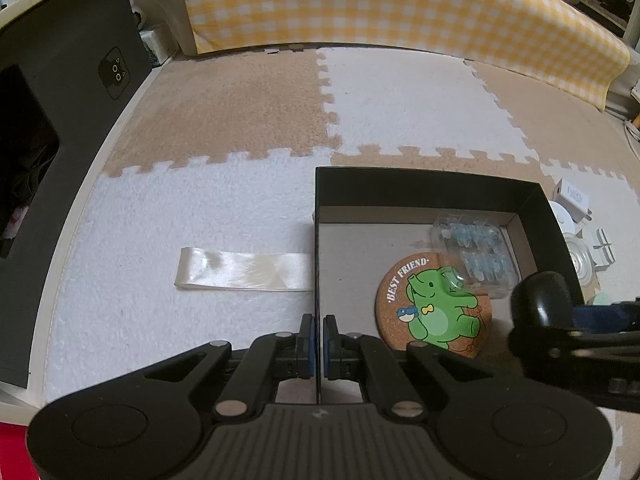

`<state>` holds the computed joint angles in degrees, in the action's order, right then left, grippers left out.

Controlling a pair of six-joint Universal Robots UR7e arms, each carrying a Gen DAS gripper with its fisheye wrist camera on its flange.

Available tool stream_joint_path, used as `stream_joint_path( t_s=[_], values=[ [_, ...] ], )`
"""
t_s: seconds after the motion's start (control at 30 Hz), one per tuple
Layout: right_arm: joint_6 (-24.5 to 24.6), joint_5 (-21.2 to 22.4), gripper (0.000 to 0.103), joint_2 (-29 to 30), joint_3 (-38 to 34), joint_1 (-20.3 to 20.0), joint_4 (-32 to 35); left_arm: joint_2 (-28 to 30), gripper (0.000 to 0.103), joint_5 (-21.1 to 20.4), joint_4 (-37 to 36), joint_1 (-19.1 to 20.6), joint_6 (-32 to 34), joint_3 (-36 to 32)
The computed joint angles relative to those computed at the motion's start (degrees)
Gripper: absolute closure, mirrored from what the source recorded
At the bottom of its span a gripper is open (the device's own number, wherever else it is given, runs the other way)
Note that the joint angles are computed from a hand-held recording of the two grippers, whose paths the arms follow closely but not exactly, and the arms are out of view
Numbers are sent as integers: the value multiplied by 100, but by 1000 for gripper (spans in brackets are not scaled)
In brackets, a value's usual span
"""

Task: Organize rigid objects
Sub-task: 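Lift the black mouse with the right gripper and carry it toward the box, then lower the mouse into the box beside the coaster and open the right gripper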

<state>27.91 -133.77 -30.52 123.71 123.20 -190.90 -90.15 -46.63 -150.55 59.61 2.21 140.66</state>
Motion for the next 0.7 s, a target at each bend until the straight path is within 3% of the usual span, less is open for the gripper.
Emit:
stream_joint_path(
  t_s=[0.23, 0.7],
  values=[
    [591, -929, 49, 292, -482, 185, 1144, -13, 99, -36, -13, 20, 19, -3],
    [771, -1172, 49, 351, -645, 247, 1678, -6, 99, -29, -17, 19, 26, -3]
  ],
)
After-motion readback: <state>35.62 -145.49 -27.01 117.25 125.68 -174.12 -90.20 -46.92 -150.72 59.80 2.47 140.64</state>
